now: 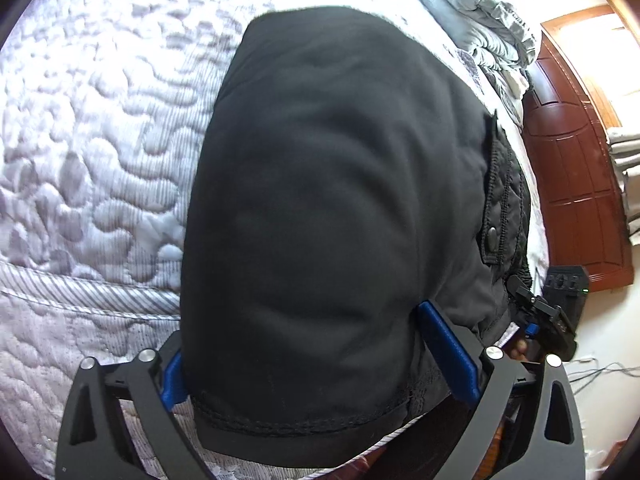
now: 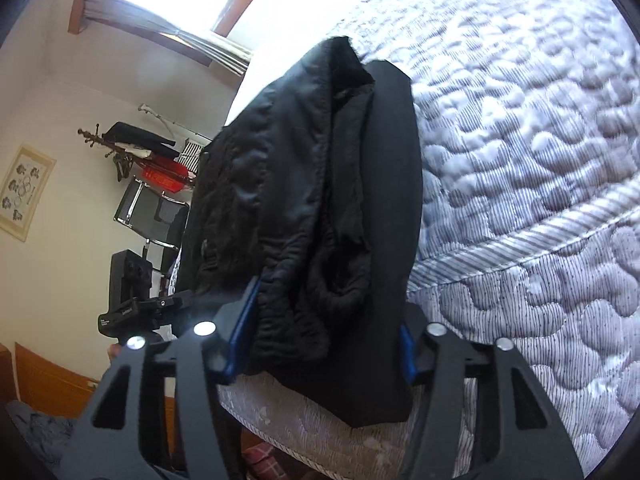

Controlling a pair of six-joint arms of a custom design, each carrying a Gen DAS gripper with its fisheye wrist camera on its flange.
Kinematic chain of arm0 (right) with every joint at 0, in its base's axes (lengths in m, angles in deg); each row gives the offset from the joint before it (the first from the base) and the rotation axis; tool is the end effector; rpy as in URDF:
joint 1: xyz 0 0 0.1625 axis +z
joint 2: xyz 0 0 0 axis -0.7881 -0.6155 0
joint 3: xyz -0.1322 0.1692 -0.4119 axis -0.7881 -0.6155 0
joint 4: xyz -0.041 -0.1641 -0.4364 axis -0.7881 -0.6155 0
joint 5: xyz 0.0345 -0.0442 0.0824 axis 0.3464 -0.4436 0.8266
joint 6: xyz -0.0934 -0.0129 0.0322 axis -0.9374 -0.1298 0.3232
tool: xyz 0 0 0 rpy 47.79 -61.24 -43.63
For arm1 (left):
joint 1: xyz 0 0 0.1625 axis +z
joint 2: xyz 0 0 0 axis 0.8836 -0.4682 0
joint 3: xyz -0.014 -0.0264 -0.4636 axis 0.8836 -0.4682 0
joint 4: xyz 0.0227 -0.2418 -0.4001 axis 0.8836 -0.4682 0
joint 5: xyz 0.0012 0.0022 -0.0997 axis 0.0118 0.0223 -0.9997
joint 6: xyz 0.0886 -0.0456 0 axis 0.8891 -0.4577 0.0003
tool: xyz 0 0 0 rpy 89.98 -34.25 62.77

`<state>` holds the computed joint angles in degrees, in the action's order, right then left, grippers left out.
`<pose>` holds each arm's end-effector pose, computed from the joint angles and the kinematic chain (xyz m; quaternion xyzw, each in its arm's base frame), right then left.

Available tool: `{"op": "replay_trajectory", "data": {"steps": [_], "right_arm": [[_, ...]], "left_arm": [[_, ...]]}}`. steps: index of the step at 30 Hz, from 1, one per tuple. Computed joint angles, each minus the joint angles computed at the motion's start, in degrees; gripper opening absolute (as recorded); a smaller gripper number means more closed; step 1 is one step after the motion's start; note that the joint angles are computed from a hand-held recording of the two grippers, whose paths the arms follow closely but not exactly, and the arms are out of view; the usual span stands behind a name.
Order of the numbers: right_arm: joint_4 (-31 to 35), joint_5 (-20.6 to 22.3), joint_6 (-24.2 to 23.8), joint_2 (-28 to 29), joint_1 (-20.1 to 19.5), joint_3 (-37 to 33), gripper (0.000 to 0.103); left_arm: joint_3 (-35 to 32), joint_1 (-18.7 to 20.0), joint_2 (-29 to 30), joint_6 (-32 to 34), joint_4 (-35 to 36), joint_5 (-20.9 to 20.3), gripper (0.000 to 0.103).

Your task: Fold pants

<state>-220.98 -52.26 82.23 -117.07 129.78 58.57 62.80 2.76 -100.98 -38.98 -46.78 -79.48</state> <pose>-0.0192 -0.7403 0.2213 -0.0840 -0.9240 0.3724 0.0205 -0.2654 -0.9187 -0.0177 0.1688 0.9803 0.0312 0.0977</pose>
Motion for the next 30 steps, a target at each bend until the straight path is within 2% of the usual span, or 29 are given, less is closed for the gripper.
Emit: {"op": "replay_trajectory", "data": {"steps": [6,12,21,30], "right_arm": [[-1.19,-5.77,-3.59,0.85,3.9,-1.37,0.044],[-2.13,-7.49,-4.93,1.98,5.66,-2.79,0.044],[-1.46,-7.52,-7.32,2.13,5.63,-4.03,0.044],[0.68,-7.3,-8.72,4.42,6.21,-8.46,0.044]], "left_arm": [[4.55,-0.75,-2.6,2.72,-6.01,2.21,0.082],[4.56,-0.49,-3.11,4.59,-7.65,1.92,0.073],[2.34,0.24,-2.41,5.33,-8.72,1.39,0.07],[-3.38,0.82,0.24,5.77,-7.98,2.19,0.068]]}}
